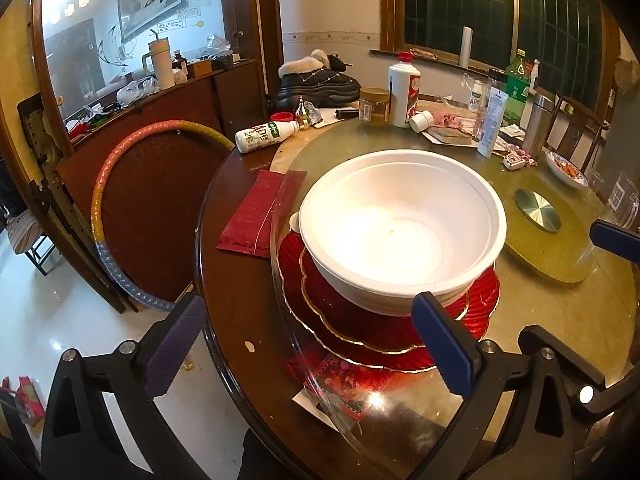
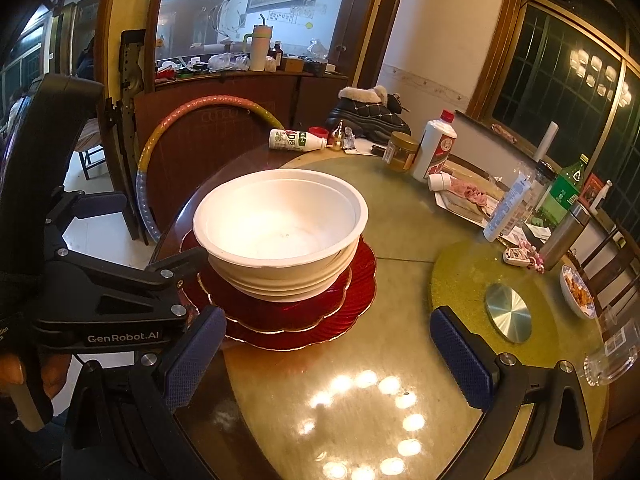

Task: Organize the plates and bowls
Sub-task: 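Open both tools and pull them back from the stack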

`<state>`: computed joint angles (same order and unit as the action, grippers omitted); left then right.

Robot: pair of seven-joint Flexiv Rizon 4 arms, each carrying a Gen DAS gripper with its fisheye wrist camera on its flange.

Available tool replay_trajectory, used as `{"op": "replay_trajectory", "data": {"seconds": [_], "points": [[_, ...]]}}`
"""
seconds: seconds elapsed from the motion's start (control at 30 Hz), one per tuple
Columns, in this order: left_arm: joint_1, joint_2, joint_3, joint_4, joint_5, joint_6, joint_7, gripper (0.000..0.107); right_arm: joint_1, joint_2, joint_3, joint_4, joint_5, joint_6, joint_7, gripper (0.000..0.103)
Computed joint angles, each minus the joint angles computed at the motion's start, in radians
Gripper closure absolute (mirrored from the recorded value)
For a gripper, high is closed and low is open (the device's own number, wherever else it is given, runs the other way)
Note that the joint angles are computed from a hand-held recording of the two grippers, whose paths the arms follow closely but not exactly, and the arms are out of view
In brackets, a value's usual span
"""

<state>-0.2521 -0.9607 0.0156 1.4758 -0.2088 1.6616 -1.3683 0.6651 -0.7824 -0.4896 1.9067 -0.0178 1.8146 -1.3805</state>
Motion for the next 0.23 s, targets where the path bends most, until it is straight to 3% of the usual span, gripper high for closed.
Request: {"op": "replay_trajectory", "data": {"seconds": [0.23], "points": [[-0.009, -0.017, 0.011, -0.026, -0.002, 0.008, 0.002, 0.004, -0.013, -0.005, 0.011, -0.012, -0.009, -0.006, -0.002, 0.0]]}}
